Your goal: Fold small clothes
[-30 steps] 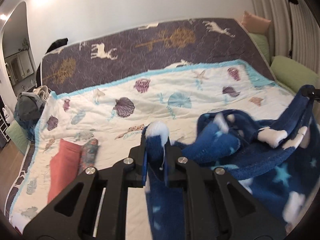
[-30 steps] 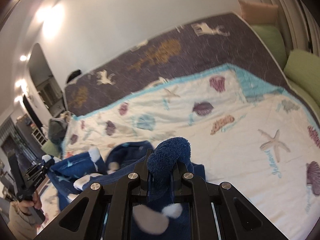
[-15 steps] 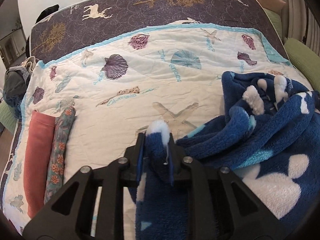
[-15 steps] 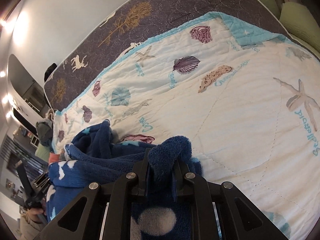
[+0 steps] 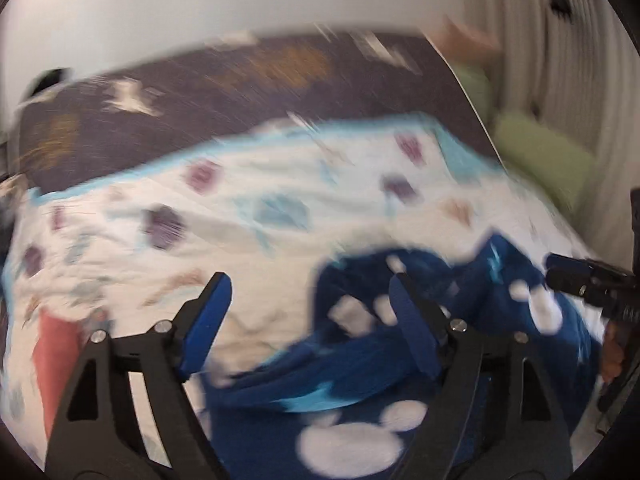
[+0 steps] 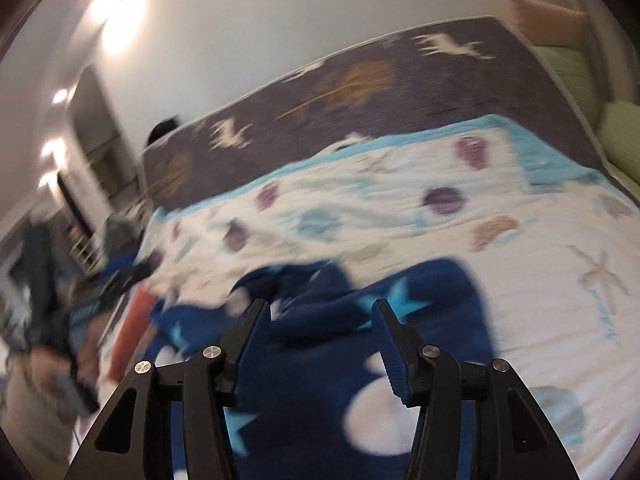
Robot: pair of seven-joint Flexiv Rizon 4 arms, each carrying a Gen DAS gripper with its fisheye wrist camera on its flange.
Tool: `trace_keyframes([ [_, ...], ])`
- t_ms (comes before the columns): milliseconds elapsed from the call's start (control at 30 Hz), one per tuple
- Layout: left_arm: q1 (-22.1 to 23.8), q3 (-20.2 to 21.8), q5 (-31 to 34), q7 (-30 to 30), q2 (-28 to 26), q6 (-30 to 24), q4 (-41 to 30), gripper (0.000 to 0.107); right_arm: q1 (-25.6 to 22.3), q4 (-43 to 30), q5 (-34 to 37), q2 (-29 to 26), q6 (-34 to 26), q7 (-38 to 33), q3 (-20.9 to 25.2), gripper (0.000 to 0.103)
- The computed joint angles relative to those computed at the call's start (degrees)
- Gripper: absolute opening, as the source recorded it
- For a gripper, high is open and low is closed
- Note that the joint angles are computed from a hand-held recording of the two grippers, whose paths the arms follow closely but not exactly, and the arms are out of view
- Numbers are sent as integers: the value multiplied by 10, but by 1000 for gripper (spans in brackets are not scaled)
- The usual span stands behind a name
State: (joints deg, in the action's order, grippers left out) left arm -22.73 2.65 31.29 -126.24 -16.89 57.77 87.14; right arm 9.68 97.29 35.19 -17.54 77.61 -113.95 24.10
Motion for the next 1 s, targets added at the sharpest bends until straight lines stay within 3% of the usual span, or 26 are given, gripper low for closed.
trace_keyframes([
  [100, 15, -19, -58, 89, -64, -105, -68, 75, 25, 13, -39, -15, -9, 41, -26, 54],
  [133, 21, -23, -82, 117, -88, -145, -94, 69, 28, 12, -54, -21, -19, 57, -32, 54],
  [200, 30, -29, -125, 143, -105, -154, -97, 53, 11, 1, -47, -30, -36, 59, -21, 54],
  [233, 37, -36, -150, 162, -110, -142, -90, 30, -2, -8, -35, -34, -48, 52, -11, 54],
  [267, 38, -39, -161, 180, -113, -129, -84, 15, -10, -10, -23, -33, -51, 46, -4, 54],
  [367, -8, -4, -90, 173, -108, -78, -84, 12, -8, -10, -16, -33, -44, 52, -10, 54],
  [467, -5, -2, -98, 152, -97, 8, -76, 12, -5, -13, -20, -39, -49, 65, -15, 54],
  [533, -14, 18, -95, 136, -109, -23, -110, 13, 1, -7, -29, -38, -41, 72, -19, 54],
  [633, -49, 66, -26, 77, -121, -112, -157, 14, 5, -2, -41, -38, -31, 74, -18, 54],
  [700, -20, 42, -51, 71, -91, -69, -102, 23, 2, -3, -45, -40, -32, 74, -15, 54],
  [767, 4, 22, -75, 87, -55, -10, -36, 43, -1, -3, -47, -41, -33, 74, -12, 54],
  [800, 6, 21, -69, 93, -40, 5, -11, 46, -3, -2, -47, -40, -32, 73, -10, 54],
  [867, 12, 13, -67, 118, -24, 10, 17, 48, -6, -1, -44, -40, -25, 67, -6, 54],
  [1000, 17, 7, -64, 141, -37, -40, 15, 48, 5, 8, -60, -40, -13, 78, -12, 54],
])
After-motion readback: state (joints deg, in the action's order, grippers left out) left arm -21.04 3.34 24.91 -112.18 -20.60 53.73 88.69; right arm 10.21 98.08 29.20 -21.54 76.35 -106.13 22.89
